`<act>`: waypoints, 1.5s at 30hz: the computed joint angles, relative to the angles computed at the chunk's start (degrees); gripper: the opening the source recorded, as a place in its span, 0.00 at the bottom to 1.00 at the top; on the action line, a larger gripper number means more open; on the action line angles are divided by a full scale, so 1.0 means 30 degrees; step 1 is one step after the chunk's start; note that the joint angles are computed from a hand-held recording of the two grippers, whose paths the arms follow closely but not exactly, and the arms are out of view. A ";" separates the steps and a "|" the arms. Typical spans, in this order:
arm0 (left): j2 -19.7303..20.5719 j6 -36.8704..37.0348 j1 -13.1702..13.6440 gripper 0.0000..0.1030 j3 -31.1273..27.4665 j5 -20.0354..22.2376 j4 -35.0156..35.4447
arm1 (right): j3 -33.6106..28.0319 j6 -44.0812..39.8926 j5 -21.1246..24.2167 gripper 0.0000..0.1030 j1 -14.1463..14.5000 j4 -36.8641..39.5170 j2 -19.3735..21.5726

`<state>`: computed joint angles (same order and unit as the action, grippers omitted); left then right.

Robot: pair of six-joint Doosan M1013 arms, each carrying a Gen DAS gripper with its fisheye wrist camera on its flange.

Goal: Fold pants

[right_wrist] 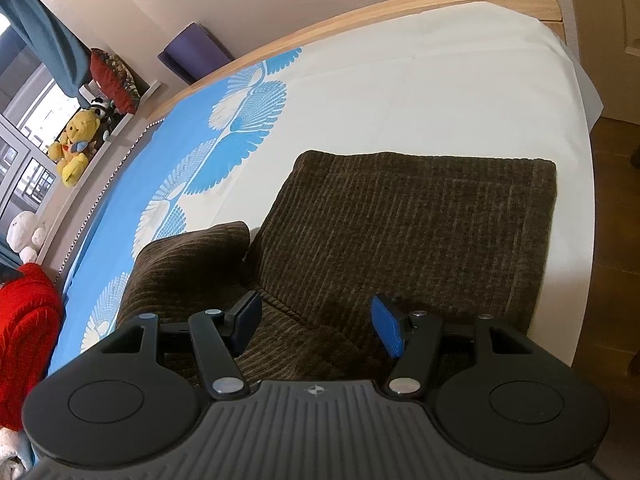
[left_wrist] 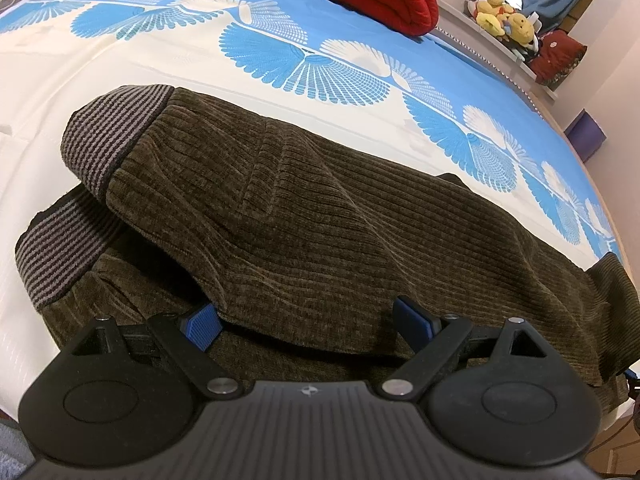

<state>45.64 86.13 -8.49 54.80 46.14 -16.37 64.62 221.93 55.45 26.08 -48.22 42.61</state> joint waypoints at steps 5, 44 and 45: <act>-0.0485 0.0127 -0.0107 0.90 0.0735 -0.0468 -0.0316 | 0.0243 0.0368 -0.0332 0.62 0.0048 -0.0500 -0.0122; -0.0876 -0.0537 -0.1399 0.90 0.0876 0.0396 -0.2926 | 0.2547 0.3335 -0.4594 0.63 -0.0004 -0.3208 -0.1392; -0.0778 -0.0601 -0.1410 0.90 0.0759 0.0653 -0.3021 | 0.2582 0.3338 -0.4653 0.63 -0.0007 -0.3203 -0.1411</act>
